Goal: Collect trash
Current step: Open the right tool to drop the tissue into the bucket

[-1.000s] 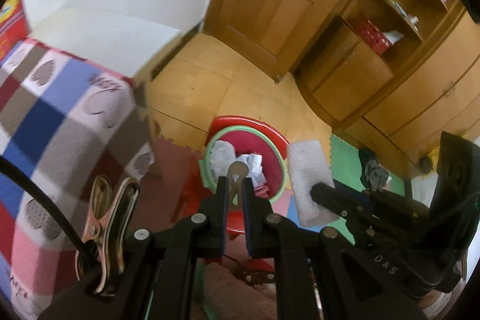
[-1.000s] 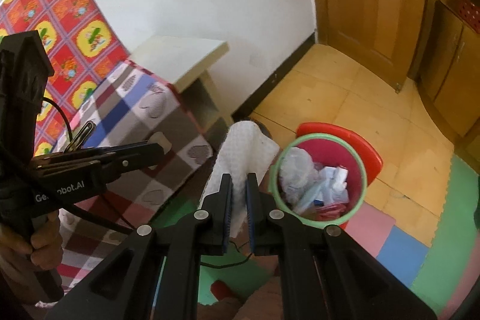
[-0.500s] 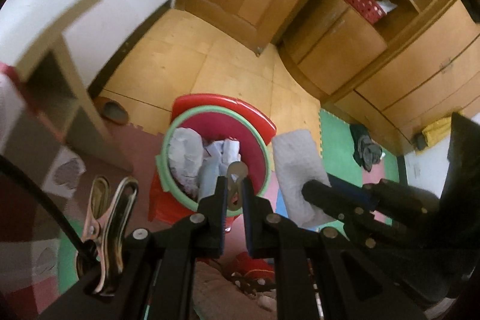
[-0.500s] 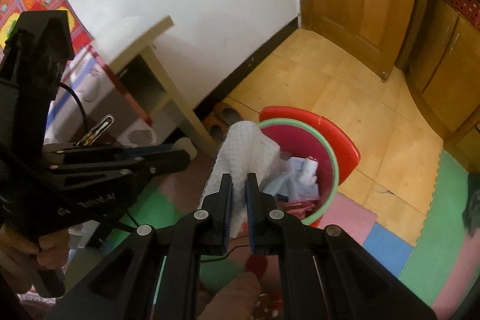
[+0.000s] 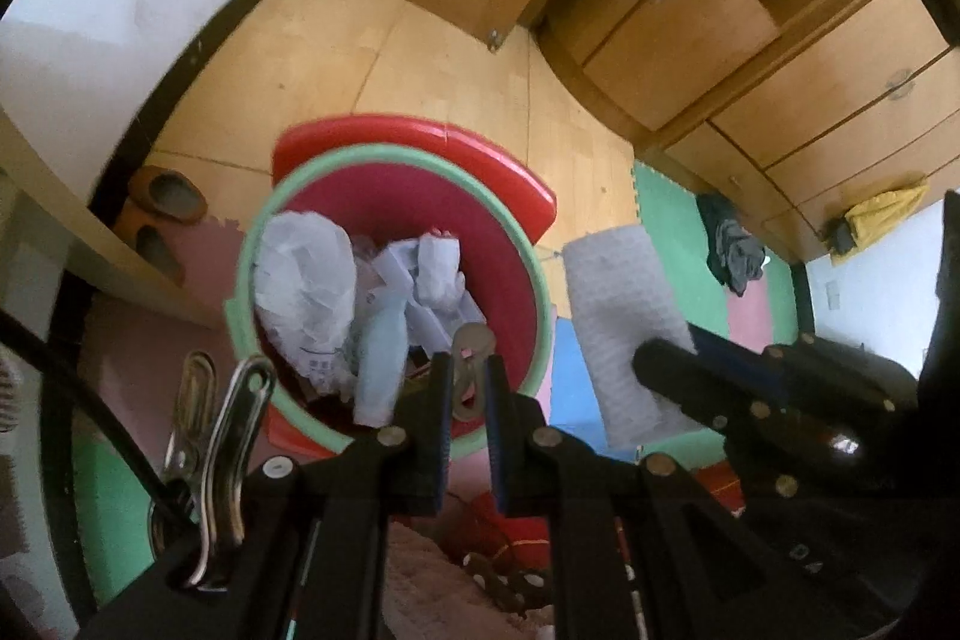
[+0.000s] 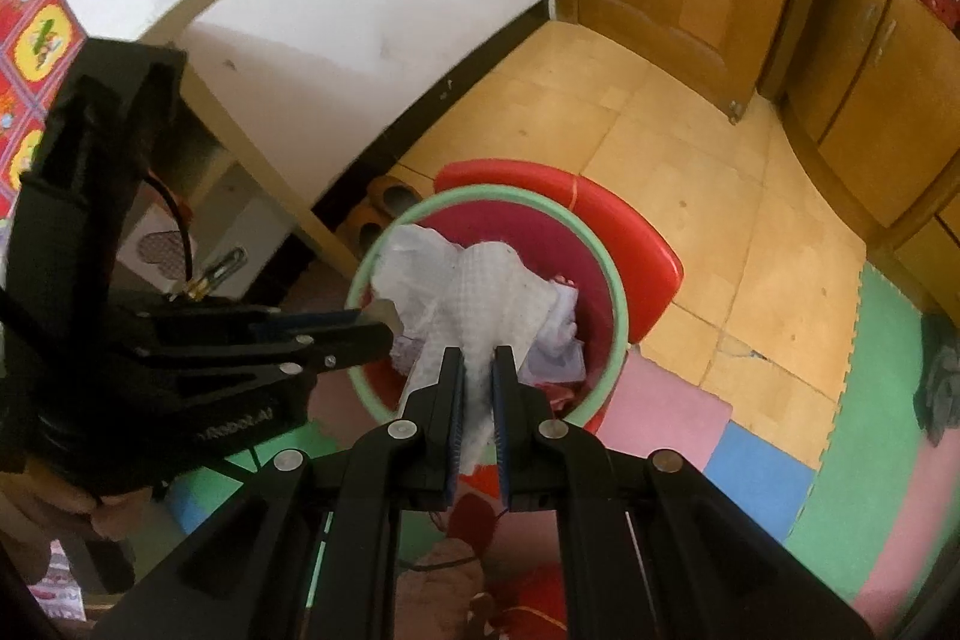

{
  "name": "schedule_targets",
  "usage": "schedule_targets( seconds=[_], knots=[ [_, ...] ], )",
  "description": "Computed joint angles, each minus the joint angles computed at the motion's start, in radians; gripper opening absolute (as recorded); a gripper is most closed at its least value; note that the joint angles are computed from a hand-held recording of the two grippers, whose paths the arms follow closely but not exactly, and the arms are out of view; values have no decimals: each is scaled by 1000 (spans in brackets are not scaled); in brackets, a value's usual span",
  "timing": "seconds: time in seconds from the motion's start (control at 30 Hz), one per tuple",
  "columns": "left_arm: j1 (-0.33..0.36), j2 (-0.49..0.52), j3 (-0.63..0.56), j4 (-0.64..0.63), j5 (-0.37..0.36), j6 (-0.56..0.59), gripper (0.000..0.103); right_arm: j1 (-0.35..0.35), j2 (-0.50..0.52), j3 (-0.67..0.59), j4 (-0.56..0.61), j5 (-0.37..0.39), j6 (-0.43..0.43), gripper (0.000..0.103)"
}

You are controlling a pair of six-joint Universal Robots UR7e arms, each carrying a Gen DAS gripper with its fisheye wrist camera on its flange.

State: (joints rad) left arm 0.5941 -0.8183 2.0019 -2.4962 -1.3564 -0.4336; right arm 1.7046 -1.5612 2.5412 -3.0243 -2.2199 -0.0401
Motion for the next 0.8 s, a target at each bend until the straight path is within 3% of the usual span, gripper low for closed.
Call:
schedule_targets(
  seconds=[0.33, 0.43, 0.57, 0.8],
  knots=[
    [33, 109, -12, -21, -16, -3, 13, -108, 49, 37, -99, 34, -66, 10],
    [34, 130, -31, 18, 12, 0, 27, -130, 61, 39, -118, 43, -81, 10],
    [42, 139, -46, 53, 23, -5, 37, -144, 71, 35, -126, 52, -79, 10],
    [32, 133, -42, 108, 68, -1, 39, -157, 98, 39, -155, 69, -82, 10]
  ],
)
